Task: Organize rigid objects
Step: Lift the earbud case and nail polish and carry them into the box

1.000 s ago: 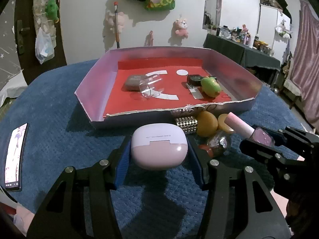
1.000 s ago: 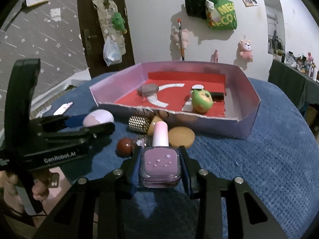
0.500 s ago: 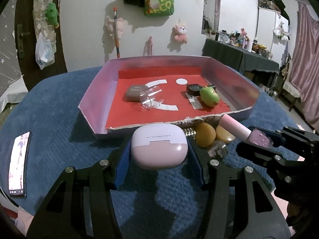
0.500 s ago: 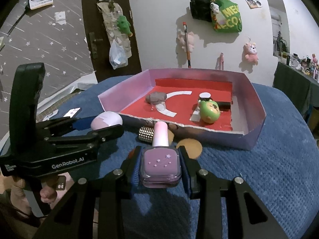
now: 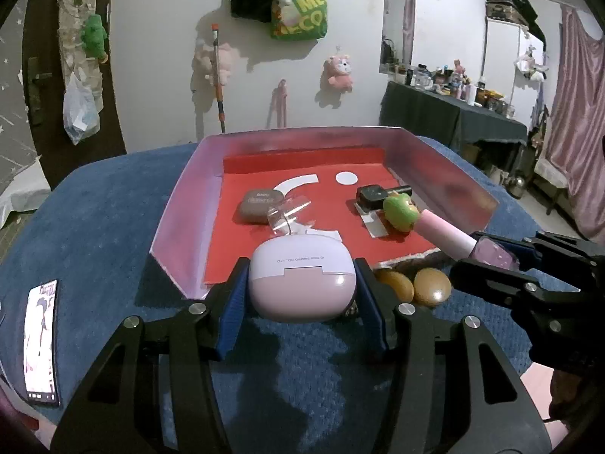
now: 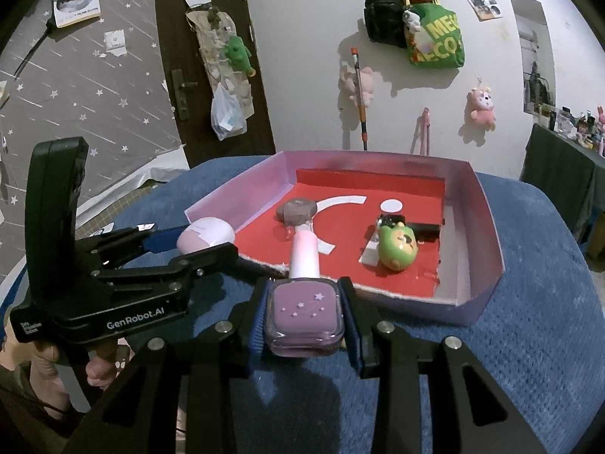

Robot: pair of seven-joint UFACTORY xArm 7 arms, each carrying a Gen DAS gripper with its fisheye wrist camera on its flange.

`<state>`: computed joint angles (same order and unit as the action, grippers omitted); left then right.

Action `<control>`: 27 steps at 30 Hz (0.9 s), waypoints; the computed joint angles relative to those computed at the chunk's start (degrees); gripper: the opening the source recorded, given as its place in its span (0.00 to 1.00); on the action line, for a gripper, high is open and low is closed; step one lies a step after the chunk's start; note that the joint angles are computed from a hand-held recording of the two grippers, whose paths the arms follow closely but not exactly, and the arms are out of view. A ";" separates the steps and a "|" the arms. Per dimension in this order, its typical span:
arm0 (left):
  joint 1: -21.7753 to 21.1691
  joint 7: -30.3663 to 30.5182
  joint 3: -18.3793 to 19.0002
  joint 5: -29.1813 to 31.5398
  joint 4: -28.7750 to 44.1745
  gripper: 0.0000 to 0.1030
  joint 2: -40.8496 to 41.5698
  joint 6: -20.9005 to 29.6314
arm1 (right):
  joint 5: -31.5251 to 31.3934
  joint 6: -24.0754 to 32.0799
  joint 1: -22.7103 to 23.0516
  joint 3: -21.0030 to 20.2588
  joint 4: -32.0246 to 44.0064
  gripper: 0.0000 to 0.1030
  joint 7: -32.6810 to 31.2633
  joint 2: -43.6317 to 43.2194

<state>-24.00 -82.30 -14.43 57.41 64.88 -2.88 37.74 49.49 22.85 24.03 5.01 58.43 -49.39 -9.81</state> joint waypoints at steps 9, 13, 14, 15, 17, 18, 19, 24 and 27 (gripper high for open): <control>0.55 3.15 1.47 -1.90 2.32 0.50 1.86 -1.47 | -2.30 2.86 -1.61 0.94 5.11 0.37 2.00 3.89; 0.95 5.09 2.50 -4.12 3.22 0.50 3.32 -3.09 | -4.73 3.44 -2.72 1.96 7.11 0.37 4.26 6.02; 0.90 5.27 2.68 -4.53 3.34 0.50 3.65 -3.35 | -5.49 3.54 -2.96 2.23 7.57 0.37 4.92 6.54; 0.95 5.71 2.96 -5.23 3.36 0.50 3.96 -3.94 | -6.34 3.80 -3.23 2.43 8.19 0.37 5.63 7.18; 1.12 7.13 3.56 -7.15 3.67 0.50 4.80 -5.10 | -8.16 4.15 -3.72 2.94 9.42 0.37 7.35 8.41; 1.17 7.82 3.85 -8.03 3.82 0.50 5.18 -5.48 | -8.91 4.52 -4.01 3.10 10.10 0.37 8.15 9.06; 1.17 8.43 4.11 -8.78 4.01 0.50 5.58 -5.66 | -9.46 5.10 -4.33 3.23 10.84 0.37 8.81 9.67; 1.17 11.12 5.44 -12.27 4.94 0.50 7.47 -6.87 | -12.91 8.03 -5.81 4.00 14.65 0.37 13.04 13.18; 0.90 12.67 5.99 -13.88 5.67 0.50 8.43 -6.92 | -14.83 9.37 -6.59 4.52 16.38 0.37 15.11 14.86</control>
<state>-23.09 -69.63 -8.43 43.54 70.55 5.55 30.82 34.66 32.22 17.45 9.52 74.82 -34.28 5.05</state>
